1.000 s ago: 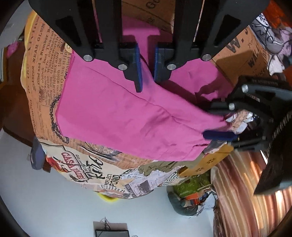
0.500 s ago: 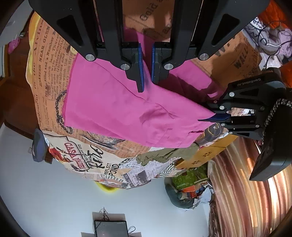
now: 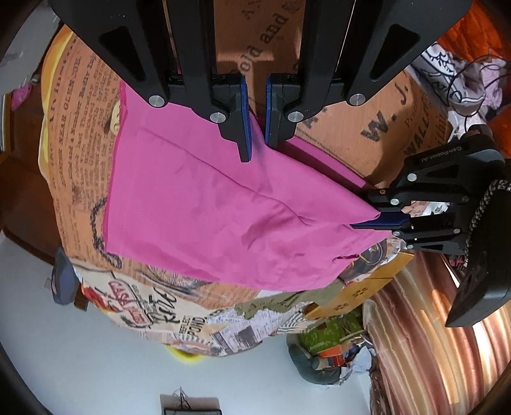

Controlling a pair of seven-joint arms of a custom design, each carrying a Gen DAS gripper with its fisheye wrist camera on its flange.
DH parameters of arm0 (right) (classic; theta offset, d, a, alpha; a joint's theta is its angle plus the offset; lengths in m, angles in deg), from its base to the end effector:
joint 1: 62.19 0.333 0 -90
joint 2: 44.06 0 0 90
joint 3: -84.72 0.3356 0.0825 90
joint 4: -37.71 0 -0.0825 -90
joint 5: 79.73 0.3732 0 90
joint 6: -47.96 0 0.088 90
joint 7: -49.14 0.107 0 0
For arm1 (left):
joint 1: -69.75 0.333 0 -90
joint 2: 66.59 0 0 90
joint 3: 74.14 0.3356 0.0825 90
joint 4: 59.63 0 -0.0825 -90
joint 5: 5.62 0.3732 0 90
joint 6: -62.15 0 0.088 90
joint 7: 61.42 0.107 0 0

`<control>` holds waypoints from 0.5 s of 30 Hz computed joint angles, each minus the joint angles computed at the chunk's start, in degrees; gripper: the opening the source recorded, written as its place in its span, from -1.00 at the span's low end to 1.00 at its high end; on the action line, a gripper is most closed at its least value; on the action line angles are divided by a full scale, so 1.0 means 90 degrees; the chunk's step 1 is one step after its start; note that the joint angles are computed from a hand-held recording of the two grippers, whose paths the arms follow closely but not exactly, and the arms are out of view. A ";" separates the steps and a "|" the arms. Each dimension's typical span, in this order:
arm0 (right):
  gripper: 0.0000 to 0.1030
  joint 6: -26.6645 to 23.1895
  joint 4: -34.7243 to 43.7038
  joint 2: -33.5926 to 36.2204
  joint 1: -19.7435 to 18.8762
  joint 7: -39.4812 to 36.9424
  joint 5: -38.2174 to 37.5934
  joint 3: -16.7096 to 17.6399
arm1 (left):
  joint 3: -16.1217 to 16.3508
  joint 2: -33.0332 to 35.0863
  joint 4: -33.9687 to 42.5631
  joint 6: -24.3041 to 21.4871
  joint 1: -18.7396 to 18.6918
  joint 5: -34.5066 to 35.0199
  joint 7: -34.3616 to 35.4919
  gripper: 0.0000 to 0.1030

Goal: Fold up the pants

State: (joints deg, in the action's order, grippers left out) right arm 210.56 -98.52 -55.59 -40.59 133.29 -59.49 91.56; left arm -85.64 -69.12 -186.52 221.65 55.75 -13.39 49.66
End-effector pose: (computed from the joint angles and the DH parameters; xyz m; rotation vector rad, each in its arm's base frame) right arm 0.4478 0.2253 0.5004 -1.9977 1.4690 -0.2657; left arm 0.5036 -0.2349 0.4918 -1.1333 2.4475 -0.6974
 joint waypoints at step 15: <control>-0.51 0.0081 0.0041 -0.0433 0.0118 -0.0048 0.0525 -0.0164 | 0.0372 -0.0471 0.0240 -0.0504 -0.0199 -0.2028 0.0982 -0.02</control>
